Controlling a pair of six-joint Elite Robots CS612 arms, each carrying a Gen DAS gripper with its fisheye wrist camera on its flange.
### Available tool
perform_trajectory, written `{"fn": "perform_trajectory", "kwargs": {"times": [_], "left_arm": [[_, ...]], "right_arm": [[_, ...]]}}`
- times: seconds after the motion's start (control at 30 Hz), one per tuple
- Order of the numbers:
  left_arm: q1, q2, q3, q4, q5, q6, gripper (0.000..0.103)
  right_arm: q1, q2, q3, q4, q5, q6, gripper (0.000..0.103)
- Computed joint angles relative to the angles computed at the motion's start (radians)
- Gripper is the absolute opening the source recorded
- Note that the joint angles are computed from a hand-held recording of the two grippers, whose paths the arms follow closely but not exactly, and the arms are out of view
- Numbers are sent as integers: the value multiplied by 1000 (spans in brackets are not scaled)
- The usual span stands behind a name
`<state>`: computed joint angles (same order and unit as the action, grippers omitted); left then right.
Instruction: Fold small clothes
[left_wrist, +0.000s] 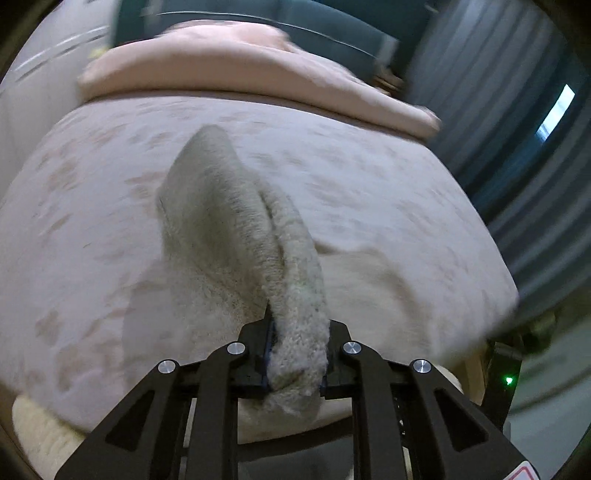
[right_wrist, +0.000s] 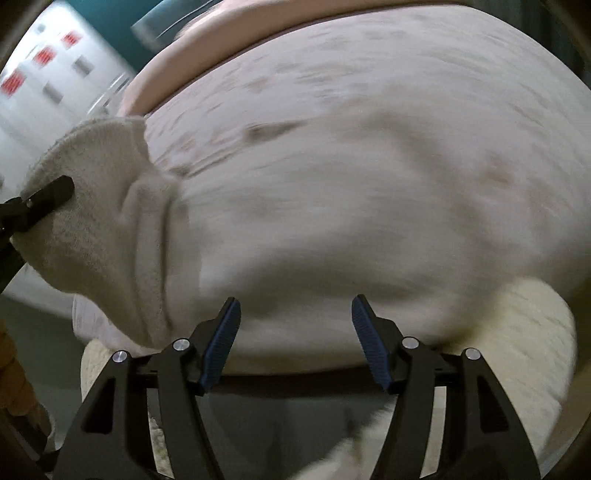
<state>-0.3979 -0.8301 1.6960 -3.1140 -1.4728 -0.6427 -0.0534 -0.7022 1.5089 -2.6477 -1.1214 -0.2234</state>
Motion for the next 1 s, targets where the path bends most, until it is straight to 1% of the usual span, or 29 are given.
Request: {"fn": "perform_trajectory", "kwargs": {"times": [0.03,0.1,0.13,0.2,0.27,0.3,0.33,0.37,0.4,0.47,0.5,0.53,0.6,0.67,0.7,0.77,0.83,0.9,1.0], "left_arm": [[-9,13,-26,22,-13,24,14],[-26,46,-79,61,-64,67,14],[-36,68,-110,90,-95,87,13],[-51,100,-152,151,-122,122,13],[-67,137,-196,234,-122,160,13],[-75,155,-215,281,-107,181,14],[-79,164,-224,305,-95,191,17],[-84,171,-219,302,-78,191,19],[-87,167,-201,266,-63,186,25],[-88,149,-168,206,-58,176,39],[-87,133,-148,188,-59,170,56],[-87,121,-132,175,-53,161,65],[-86,91,-79,114,-40,126,71],[-85,63,-31,100,-13,77,73],[-82,52,-11,104,1,57,73],[-72,33,29,139,12,1,74],[-62,24,56,168,10,-46,74],[-49,23,69,214,-9,-101,74],[-41,27,66,259,-26,-133,74]], "right_arm": [[-14,-6,12,-17,-6,23,61],[-43,-15,35,-56,-17,74,61],[-52,-18,43,-70,-22,92,61],[-70,-23,56,-96,-27,131,61],[-83,-25,64,-110,-20,154,61],[-87,-25,67,-115,-16,161,61],[-92,-27,69,-118,-13,161,61],[-94,-26,67,-119,-8,160,61],[-93,-26,62,-114,-2,155,61],[-94,-26,52,-109,28,146,61],[-93,-23,42,-102,57,143,62],[-88,-17,35,-100,76,148,65],[-81,-8,7,-71,128,142,69],[-67,6,-29,-27,149,132,74],[-60,11,-43,-4,156,127,75],[-44,26,-75,44,169,129,79],[-30,39,-102,101,181,115,81],[-13,58,-138,154,162,104,81],[12,89,-194,255,109,89,81]]}}
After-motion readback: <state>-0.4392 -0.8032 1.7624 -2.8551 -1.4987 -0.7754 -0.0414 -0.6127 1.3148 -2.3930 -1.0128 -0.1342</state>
